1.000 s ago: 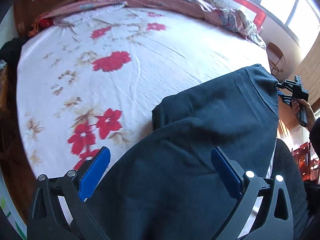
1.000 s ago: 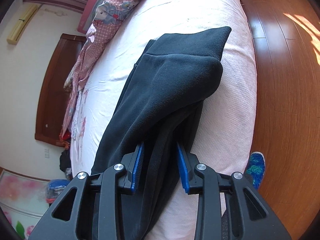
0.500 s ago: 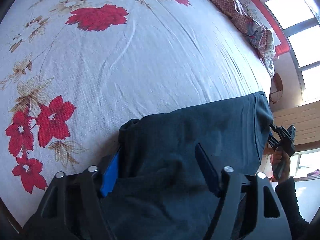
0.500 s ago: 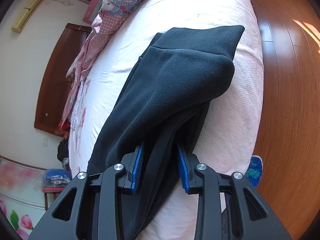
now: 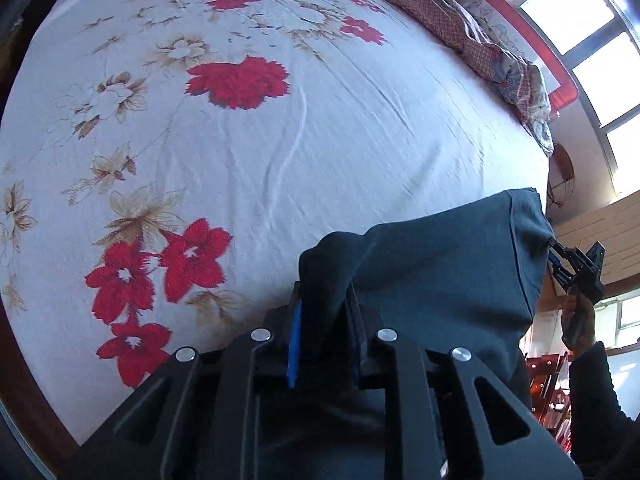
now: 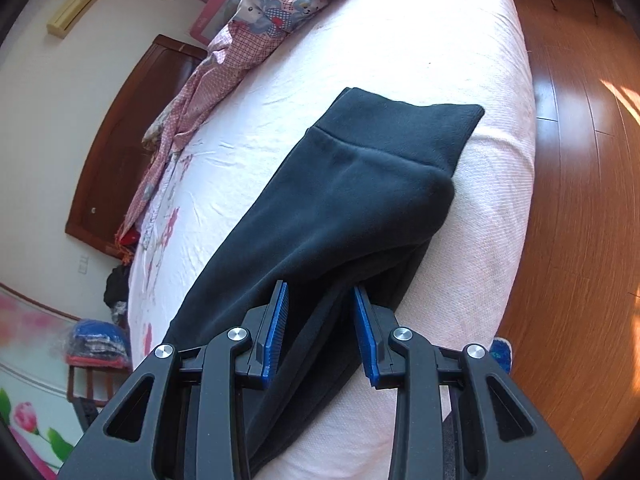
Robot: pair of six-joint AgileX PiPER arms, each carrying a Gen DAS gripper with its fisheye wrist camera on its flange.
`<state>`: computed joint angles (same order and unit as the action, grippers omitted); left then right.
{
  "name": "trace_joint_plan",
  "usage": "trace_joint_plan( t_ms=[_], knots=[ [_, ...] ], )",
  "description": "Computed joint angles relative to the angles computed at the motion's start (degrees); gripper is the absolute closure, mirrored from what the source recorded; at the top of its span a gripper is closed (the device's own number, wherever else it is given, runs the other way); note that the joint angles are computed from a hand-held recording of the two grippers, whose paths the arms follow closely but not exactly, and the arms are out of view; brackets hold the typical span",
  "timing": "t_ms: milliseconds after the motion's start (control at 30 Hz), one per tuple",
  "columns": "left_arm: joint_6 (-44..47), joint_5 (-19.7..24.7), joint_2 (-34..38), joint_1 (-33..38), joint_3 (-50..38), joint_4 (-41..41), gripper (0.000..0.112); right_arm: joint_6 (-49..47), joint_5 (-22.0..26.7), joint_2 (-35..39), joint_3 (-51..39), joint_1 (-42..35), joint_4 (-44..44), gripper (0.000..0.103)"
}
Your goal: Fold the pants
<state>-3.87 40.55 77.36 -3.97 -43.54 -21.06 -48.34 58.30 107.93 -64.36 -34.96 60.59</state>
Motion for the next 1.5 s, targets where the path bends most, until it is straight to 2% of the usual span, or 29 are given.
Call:
trace_joint_plan(
  t_ms=[33, 100, 133, 167, 233, 267, 333, 400, 433, 500, 533, 567, 633, 700, 767, 833, 867, 967, 1033, 1100, 1133, 1200, 1233, 1267, 1333, 1367, 1433, 1500],
  knots=[
    [-0.6, -0.8, 1.3, 2.1, 0.6, 1.7, 0.108, 0.3, -0.5, 0.4, 0.1, 0.1, 0.2, 0.049],
    [0.4, 1.1, 5.1, 3.9, 0.5, 3.0, 0.109, -0.9, 1.0, 1.4, 0.2, -0.8, 2.6, 0.049],
    [-2.0, -0.4, 4.3, 1.7, 1.8, 7.0, 0.108, -0.5, 1.6, 1.6, 0.2, -1.3, 3.0, 0.049],
    [-6.6, -0.7, 3.4, -2.1, 2.1, 12.7, 0.106, 0.2, 2.5, 2.0, 0.2, -2.2, 3.8, 0.049],
    [-18.1, 1.7, 1.0, -8.2, 1.6, 24.2, 0.087, 2.3, 4.5, 3.4, 0.4, -4.9, 6.6, 0.049],
    [-23.8, 1.0, -3.0, -12.0, 2.9, 29.5, 0.071, 3.3, 5.9, 4.4, 0.4, -6.4, 8.3, 0.049],
    [-35.3, 3.1, -9.4, -21.0, 4.1, 38.1, 0.059, 4.9, 6.0, 6.0, -0.3, -8.2, 10.7, 0.049],
    [-42.0, 4.5, -13.8, -32.0, 4.8, 41.5, 0.046, 6.5, 4.6, 7.0, -2.5, -8.4, 11.2, 0.049],
    [-45.6, 5.7, -14.9, -37.6, 4.9, 43.5, 0.044, 5.9, 4.6, 7.4, -3.5, -8.2, 12.5, 0.049],
    [-47.2, 5.4, -15.7, -45.4, 5.4, 42.1, 0.038, 8.5, 1.6, 7.1, -6.0, -6.3, 9.9, 0.049],
    [-47.2, 5.3, -15.8, -47.5, 5.9, 40.7, 0.037, 10.6, 1.4, 7.6, -8.0, -5.4, 7.8, 0.049],
    [-47.7, 5.2, -15.0, -50.0, 6.6, 39.3, 0.036, 13.4, -0.8, 7.0, -9.7, -3.6, 3.4, 0.064],
    [-47.9, 3.7, -14.3, -52.7, 9.2, 35.6, 0.036, 19.0, -5.0, 5.1, -12.9, 0.6, -8.1, 0.085],
    [-48.6, 1.9, -14.7, -55.1, 11.3, 31.7, 0.036, 21.2, -8.6, 1.7, -14.4, 3.9, -17.1, 0.089],
    [-51.4, 1.2, -13.6, -58.0, 13.0, 32.6, 0.036, 15.8, -13.0, -2.9, -13.0, 6.0, -17.3, 0.091],
    [-56.5, 1.5, -13.9, -62.4, 13.9, 35.4, 0.035, 9.6, -13.9, -5.8, -12.6, 5.4, -11.4, 0.092],
    [-58.0, 1.5, -14.0, -63.5, 14.0, 36.4, 0.034, 9.7, -12.1, -4.5, -14.5, 5.1, -11.1, 0.092],
    [-56.4, 1.1, -14.7, -62.6, 14.4, 35.6, 0.034, 16.9, -13.9, 3.1, -17.7, 6.7, -20.1, 0.092],
    [-56.5, 1.6, -14.7, -63.7, 14.5, 36.0, 0.034, 19.8, -14.3, 6.6, -16.1, 4.7, -18.7, 0.092],
    [-55.7, 1.7, -15.3, -63.6, 14.7, 35.3, 0.034, 15.6, -15.5, 6.2, -14.0, 3.3, -12.6, 0.091],
    [-54.8, 1.7, -16.1, -63.3, 15.1, 34.5, 0.034, 15.1, -17.0, 5.3, -12.6, 4.0, -13.1, 0.090],
    [-51.5, 1.9, -16.8, -62.1, 15.2, 32.4, 0.034, 21.1, -16.1, 4.6, -14.1, 4.9, -18.6, 0.084],
    [-50.2, 2.4, -17.0, -62.0, 15.1, 31.8, 0.034, 25.4, -17.5, 3.1, -13.0, 5.1, -22.8, 0.064],
    [-48.7, 2.5, -16.8, -61.3, 14.9, 31.1, 0.034, 27.5, -18.8, 0.8, -10.9, 4.7, -24.6, 0.062],
    [-49.1, 4.9, -17.2, -61.6, 13.5, 31.2, 0.034, 24.7, -19.6, -5.7, -5.7, 5.1, -23.2, 0.062],
    [-52.7, 6.6, -18.2, -63.2, 12.7, 33.1, 0.034, 19.8, -18.4, -9.7, -2.6, 5.5, -19.9, 0.062],
    [-63.3, 8.2, -21.1, -67.3, 11.8, 39.5, 0.034, 8.4, -11.2, -16.9, 3.4, 7.3, -12.0, 0.062],
    [-72.0, 7.8, -21.2, -70.3, 10.4, 46.6, 0.026, -0.8, -7.9, -24.9, 10.9, 12.3, -7.1, 0.062]
  ],
)
